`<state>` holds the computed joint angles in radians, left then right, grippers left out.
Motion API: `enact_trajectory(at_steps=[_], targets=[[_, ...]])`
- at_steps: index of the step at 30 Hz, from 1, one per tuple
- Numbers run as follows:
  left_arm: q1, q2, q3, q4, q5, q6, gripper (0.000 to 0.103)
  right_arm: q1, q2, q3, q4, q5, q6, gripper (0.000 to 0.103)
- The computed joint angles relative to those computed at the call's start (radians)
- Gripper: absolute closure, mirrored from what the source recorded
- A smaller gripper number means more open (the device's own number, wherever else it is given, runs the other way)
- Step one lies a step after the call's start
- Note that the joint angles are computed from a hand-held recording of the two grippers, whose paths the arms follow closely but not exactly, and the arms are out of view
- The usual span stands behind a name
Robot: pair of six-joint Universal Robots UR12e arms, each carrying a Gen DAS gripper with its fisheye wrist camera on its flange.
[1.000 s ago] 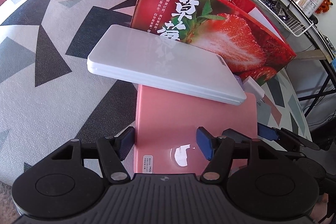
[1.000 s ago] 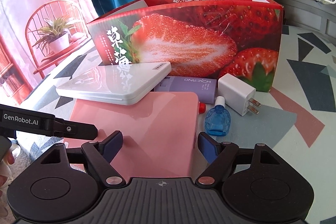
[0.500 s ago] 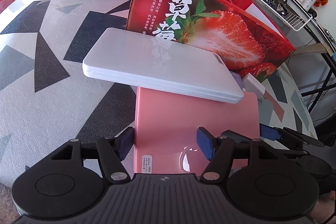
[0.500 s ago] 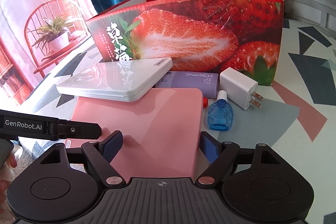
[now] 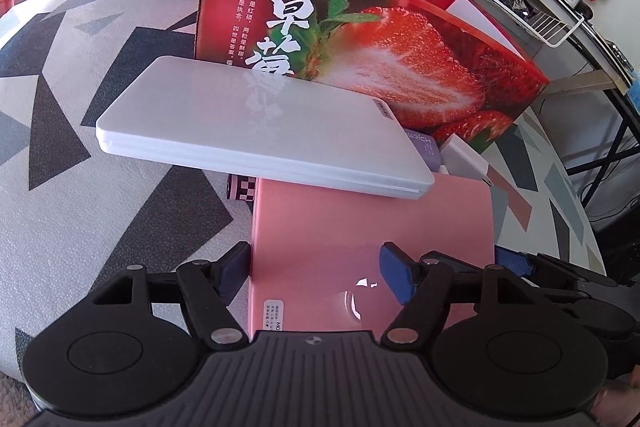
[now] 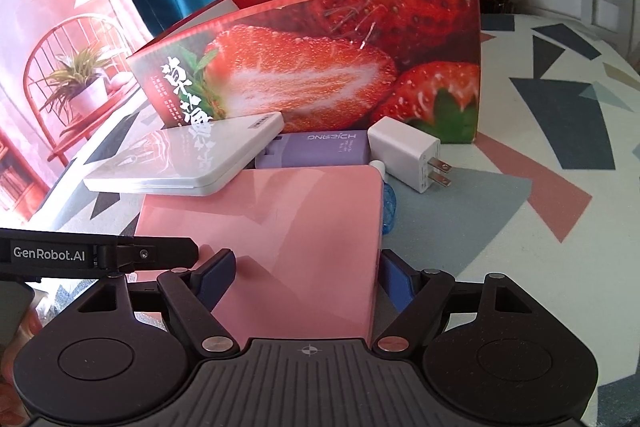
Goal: Organize rigid objects
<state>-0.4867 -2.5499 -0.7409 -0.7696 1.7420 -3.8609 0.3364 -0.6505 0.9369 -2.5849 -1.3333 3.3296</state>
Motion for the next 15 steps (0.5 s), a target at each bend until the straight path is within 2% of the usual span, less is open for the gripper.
enact_trajectory(at_steps=[4,8,12,15], targets=[[0.006,-0.009,0.019,0.008,-0.052,-0.035,0.03,0.004,-0.01,0.005,0.007,-0.027,0.02,0.031],[0.007,-0.025,0.046,0.044,-0.095,-0.021,0.03,0.009,-0.032,0.026,-0.034,-0.102,0.009,0.031],[0.003,-0.054,0.107,0.027,-0.13,0.014,0.03,0.008,-0.055,0.056,-0.074,-0.158,0.027,0.034],[0.008,-0.074,0.142,0.005,-0.187,0.002,0.03,0.009,-0.07,0.075,-0.082,-0.205,0.034,0.033]])
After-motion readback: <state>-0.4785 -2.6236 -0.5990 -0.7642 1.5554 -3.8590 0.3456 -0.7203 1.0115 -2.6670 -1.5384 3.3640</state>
